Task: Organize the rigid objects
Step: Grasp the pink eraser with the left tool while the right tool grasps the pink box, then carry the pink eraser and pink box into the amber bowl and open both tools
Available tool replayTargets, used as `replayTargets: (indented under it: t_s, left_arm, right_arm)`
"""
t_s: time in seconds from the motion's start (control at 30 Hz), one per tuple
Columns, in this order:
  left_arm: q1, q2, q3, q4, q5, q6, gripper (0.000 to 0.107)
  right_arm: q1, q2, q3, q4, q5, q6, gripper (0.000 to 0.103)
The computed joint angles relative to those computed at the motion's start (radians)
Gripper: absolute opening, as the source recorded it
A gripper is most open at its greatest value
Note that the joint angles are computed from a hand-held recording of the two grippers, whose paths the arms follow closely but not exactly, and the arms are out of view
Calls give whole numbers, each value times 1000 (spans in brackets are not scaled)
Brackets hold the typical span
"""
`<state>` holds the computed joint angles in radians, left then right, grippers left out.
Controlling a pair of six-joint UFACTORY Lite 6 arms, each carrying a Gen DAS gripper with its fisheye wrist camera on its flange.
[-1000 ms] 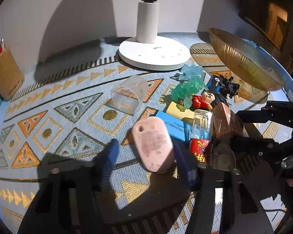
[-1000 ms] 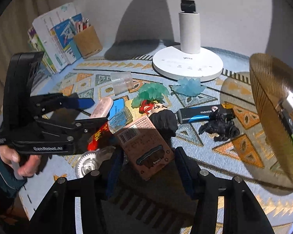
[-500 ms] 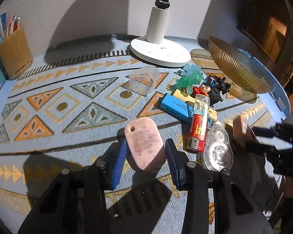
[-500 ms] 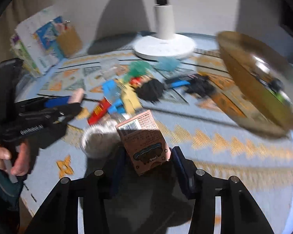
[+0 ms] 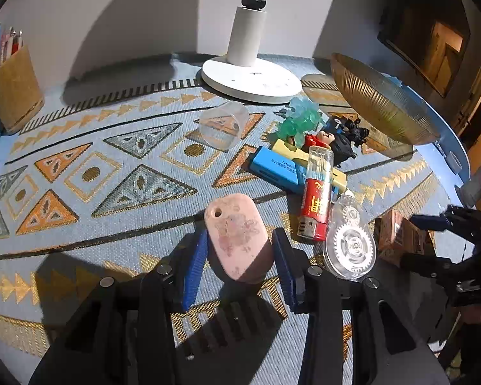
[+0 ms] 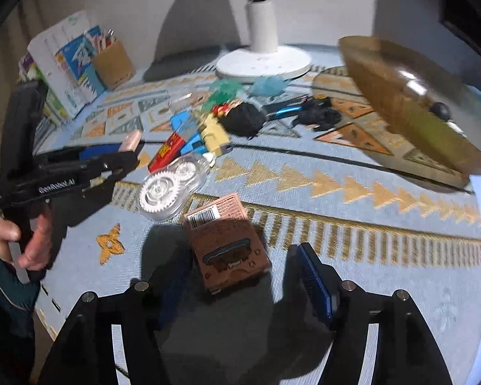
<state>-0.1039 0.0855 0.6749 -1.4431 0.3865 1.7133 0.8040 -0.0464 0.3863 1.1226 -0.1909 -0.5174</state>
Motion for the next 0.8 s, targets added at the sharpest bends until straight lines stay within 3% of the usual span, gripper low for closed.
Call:
replayTargets:
  t_s: [0.07,0.13,0.23,0.3,0.37,0.43,0.63,0.8]
  left_arm:
    - [-3,-7,-5,11,-9,-20,54]
    - [-8,-32,-30,17,-26,-29,67]
    - [-38,-60,-58,9,-67,-32,68]
    - [-75,-58,-57,-21,-119,-20,68]
    - [-94,-49,-47,-45,-141,-16,65]
    - [-107,-52,-50,-122,-157,53,32]
    - [-63,-152,-99,-106,-71,46,33]
    - [-95,-323,-126,19,-47,-140,33]
  right_arm:
    - [7,38,26,-12,-15,-27,65]
    - [39,75,57,89,-44,-150,65]
    - [99,126,87,155,-114,-216,65]
    - [96,111,73,77,-104,-139,54]
    - [106,103,62,87,-124,-132,45]
    - [117,80,39,69,-127,-93,43]
    - [208,-79,-61,229,-180,-118,41]
    - [251,-397,-143,672,-316,-512,41]
